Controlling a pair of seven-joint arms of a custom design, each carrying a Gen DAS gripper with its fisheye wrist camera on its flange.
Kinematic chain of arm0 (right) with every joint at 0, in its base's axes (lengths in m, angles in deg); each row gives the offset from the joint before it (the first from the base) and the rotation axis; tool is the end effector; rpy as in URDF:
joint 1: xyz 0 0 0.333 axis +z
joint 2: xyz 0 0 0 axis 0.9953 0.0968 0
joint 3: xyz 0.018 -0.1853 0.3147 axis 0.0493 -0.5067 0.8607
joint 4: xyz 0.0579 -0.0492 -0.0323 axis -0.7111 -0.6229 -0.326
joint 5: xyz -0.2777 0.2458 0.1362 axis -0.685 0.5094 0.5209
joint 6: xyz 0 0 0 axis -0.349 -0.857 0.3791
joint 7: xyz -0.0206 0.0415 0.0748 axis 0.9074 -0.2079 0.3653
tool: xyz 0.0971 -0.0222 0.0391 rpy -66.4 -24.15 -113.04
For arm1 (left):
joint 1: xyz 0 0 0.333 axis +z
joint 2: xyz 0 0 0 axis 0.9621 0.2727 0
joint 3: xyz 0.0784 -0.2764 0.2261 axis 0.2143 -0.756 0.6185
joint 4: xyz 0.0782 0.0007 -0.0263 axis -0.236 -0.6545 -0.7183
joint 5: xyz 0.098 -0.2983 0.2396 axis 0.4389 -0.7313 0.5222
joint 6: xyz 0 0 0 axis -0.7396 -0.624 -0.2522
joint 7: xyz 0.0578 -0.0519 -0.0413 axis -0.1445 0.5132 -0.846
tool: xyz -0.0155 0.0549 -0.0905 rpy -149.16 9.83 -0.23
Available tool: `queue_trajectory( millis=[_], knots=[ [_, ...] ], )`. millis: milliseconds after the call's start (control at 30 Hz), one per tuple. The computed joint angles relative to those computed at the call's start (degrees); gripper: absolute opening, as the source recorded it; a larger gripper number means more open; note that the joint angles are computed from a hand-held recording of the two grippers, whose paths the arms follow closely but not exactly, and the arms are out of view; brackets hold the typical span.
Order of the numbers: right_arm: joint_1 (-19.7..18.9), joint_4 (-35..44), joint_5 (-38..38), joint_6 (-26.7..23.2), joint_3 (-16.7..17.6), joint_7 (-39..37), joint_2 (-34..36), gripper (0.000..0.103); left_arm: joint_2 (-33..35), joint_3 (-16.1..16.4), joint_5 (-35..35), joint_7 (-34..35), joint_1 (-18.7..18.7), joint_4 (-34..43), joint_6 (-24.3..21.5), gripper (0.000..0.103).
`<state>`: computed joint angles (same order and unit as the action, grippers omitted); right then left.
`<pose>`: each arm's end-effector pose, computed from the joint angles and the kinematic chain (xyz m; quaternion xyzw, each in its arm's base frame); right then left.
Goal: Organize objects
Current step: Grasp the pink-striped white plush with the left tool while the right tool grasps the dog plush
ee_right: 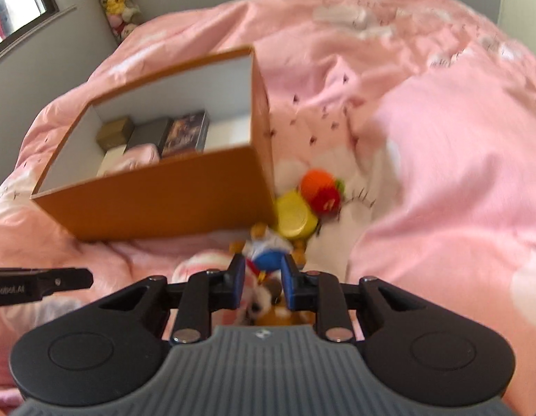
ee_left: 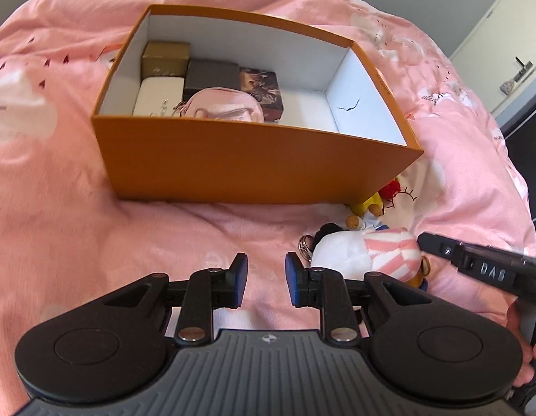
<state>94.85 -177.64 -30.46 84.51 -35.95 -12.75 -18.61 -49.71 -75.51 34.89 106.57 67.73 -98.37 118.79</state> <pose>0.6618 0.1626 0.5874 -0.7660 0.5607 -0.1050 0.2964 0.5903 -0.1648 0.5672 -0.7577 0.5883 -0.2713 0.0785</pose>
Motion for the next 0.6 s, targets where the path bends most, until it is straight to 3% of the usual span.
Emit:
queue_trajectory(
  millis=[167, 467, 600],
  knots=[
    [-0.63, -1.26, 5.17, -0.19, 1.74, -7.24, -1.26, 0.024, -0.56, 0.16, 0.25, -1.16, 0.12, -0.13, 0.34, 0.027],
    [-0.36, 0.14, 15.59, -11.07, 2.77, -21.40, -1.94, 0.023, -1.71, 0.22, -0.26, -1.80, 0.27, -1.11, 0.42, 0.027],
    [0.76, -0.69, 15.85, -11.04, 2.25, -23.31, -2.65, 0.023, -1.75, 0.17, -0.73, -1.19, 0.23, -1.18, 0.18, 0.027]
  ],
)
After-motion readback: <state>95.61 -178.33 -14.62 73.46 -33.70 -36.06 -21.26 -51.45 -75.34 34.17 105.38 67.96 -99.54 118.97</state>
